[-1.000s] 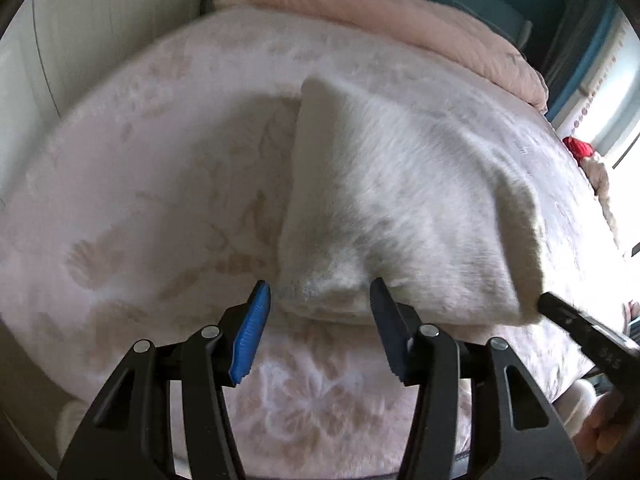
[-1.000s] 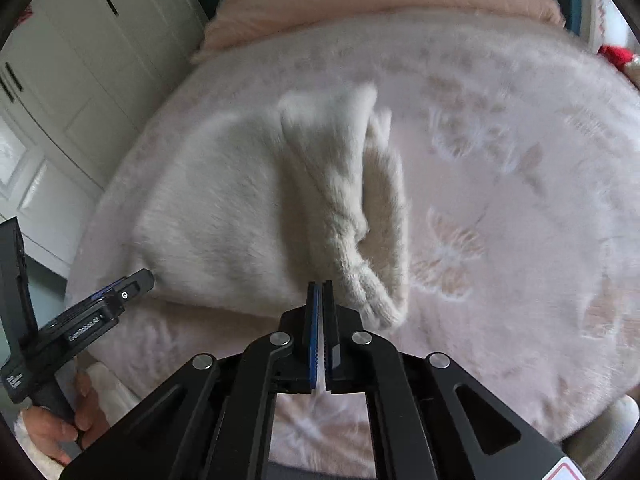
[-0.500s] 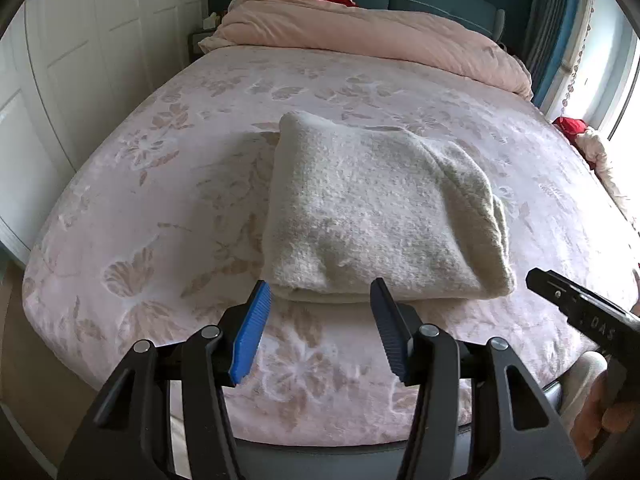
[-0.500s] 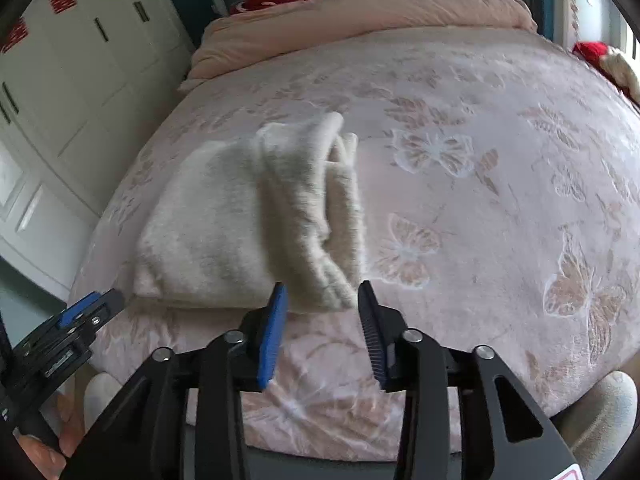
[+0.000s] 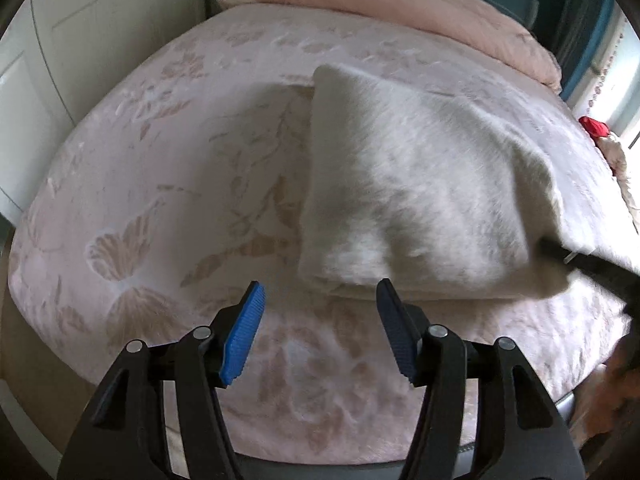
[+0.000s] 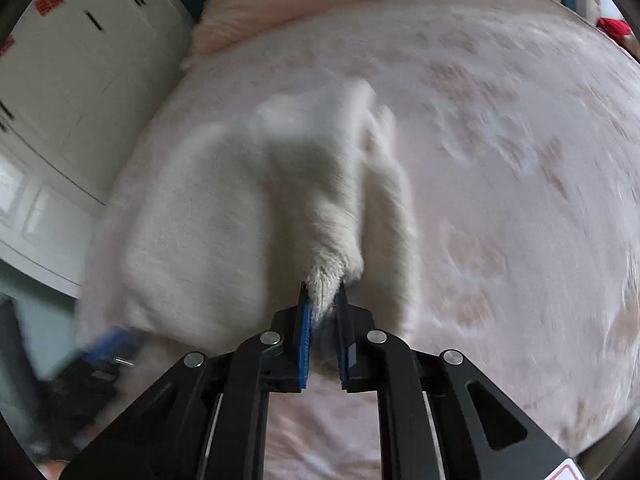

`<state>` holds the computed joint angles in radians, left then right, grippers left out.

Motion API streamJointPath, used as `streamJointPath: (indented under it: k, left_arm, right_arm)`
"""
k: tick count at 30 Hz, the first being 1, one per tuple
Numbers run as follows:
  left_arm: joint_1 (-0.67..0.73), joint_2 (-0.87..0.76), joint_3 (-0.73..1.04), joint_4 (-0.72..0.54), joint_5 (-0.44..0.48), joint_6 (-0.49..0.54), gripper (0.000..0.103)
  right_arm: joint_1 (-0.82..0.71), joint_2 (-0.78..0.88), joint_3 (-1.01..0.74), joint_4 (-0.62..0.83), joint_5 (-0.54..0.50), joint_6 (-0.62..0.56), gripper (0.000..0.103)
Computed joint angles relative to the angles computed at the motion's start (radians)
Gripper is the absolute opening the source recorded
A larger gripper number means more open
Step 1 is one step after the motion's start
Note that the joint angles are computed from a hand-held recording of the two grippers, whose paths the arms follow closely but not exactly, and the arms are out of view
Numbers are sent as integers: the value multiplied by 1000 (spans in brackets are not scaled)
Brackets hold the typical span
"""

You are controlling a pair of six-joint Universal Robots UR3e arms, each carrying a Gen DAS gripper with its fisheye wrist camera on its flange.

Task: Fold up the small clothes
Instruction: 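Open both grippers and release the folded sweater on the bed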

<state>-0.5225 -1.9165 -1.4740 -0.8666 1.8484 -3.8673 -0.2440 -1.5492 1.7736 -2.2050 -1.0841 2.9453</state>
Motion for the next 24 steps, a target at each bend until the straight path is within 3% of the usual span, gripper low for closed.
streamJointPath:
  k: [2, 5, 6, 9, 11, 13, 15, 17, 22, 24]
  left_arm:
    - [7, 9, -20, 14, 1, 6, 56]
    - [12, 12, -33, 22, -9, 6, 56]
    - [17, 12, -37, 26, -17, 7, 56]
    - [24, 21, -54, 45, -37, -7, 56]
    - [33, 40, -76, 67, -52, -2, 60]
    - [28, 58, -88, 73, -29, 2, 67]
    - [28, 62, -94, 84, -11, 11, 71]
    - [32, 40, -69, 60, 3, 22, 73]
    - [22, -22, -21, 1, 49, 36, 76]
    - [42, 9, -81, 57, -8, 46, 74]
  right_arm:
    - [-15, -86, -26, -29, 87, -15, 10]
    - [-40, -119, -66, -23, 134, -49, 10]
    - [-37, -95, -66, -27, 108, -56, 10]
    - [5, 94, -34, -48, -134, -61, 11]
    - [-53, 74, 34, -57, -62, -60, 14]
    - [-97, 20, 53, -33, 13, -56, 29]
    - [-98, 13, 17, -1, 16, -47, 52]
    - [-101, 27, -7, 15, 29, -41, 62]
    - [-146, 81, -4, 88, 72, -30, 67]
    - [-171, 104, 3, 103, 103, -14, 74]
